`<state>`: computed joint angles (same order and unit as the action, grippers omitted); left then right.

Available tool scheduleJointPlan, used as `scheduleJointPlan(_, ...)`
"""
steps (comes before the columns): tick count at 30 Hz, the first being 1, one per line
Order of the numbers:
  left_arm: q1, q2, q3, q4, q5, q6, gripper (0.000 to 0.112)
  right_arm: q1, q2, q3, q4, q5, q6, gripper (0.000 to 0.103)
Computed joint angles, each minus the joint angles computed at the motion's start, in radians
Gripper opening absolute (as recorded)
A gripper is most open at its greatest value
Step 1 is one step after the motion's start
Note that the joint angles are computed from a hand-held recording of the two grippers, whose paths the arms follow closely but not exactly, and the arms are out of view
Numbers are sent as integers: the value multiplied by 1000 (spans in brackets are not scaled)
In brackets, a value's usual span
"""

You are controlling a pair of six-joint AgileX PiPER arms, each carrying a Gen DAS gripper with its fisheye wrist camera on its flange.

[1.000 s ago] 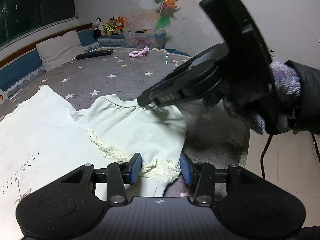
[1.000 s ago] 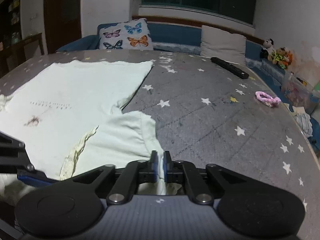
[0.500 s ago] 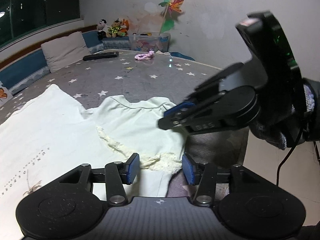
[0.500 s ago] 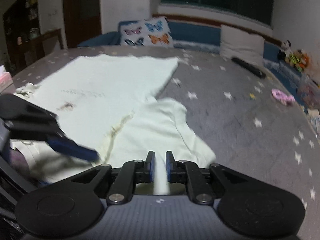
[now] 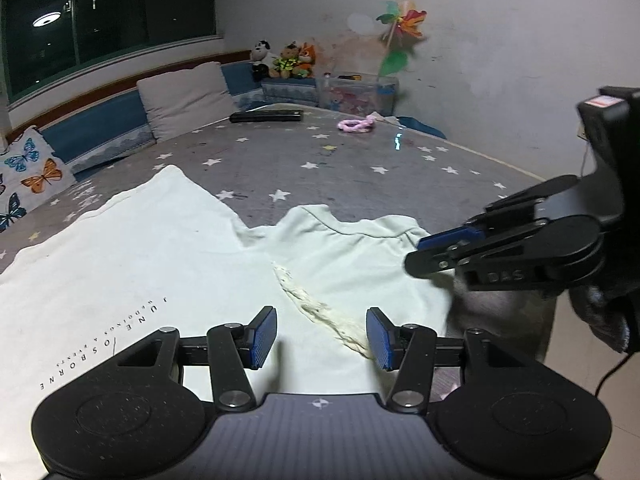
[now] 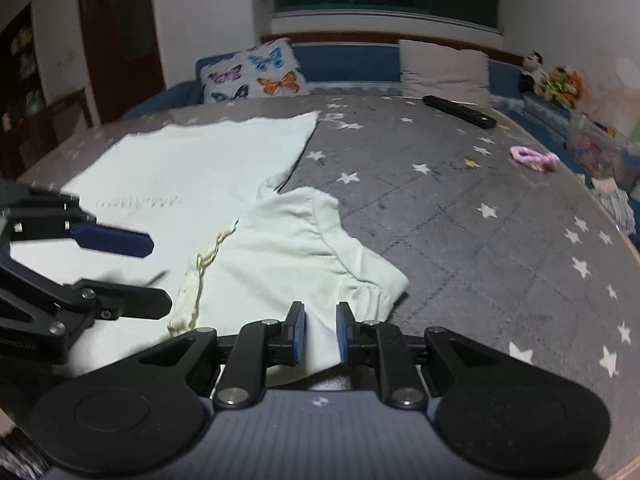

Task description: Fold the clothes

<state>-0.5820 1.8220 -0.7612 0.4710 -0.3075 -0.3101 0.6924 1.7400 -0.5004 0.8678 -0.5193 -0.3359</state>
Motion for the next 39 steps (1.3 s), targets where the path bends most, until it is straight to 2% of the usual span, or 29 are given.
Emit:
scheduleJointPlan(5, -12, 44, -47, -82, 22, 37, 52, 8, -20, 28, 50, -49, 40, 19)
scheduleJointPlan(8, -18, 60, -59, -130, 28, 73, 52, 4, -25, 43, 78, -77, 88, 27)
scheduleJointPlan(10, -19, 69, -66, -151, 33, 87, 52, -6, -16, 43, 95, -77, 111, 28)
scheduleJointPlan(16, -22, 90, -79, -183, 42, 111, 53, -27, 18, 55, -39, -87, 290, 27)
scheduleJointPlan(17, -22, 88, -77, -184, 39, 109, 53, -24, 21, 52, -35, -90, 288, 25)
scheduleJointPlan(19, -19, 82, -69, -182, 32, 105, 53, -32, 16, 51, -51, -82, 307, 6)
scheduleJointPlan(24, -18, 94, -75, -201, 28, 122, 53, -32, -36, 67, -67, -81, 320, 2)
scheduleJointPlan(27, -16, 105, -81, -178, 21, 98, 53, -11, -91, 71, -47, -80, 280, 2)
scheduleJointPlan(32, 3, 91, -58, -122, 1, 45, 55, 57, -173, 20, 43, -55, 90, 2)
scheduleJointPlan(37, 32, 59, -16, -97, -23, 17, 56, 111, -176, -45, 143, -60, -65, 3)
scheduleJointPlan(39, 36, 53, -10, -104, -26, 23, 56, 102, -147, -65, 202, -53, -98, 8)
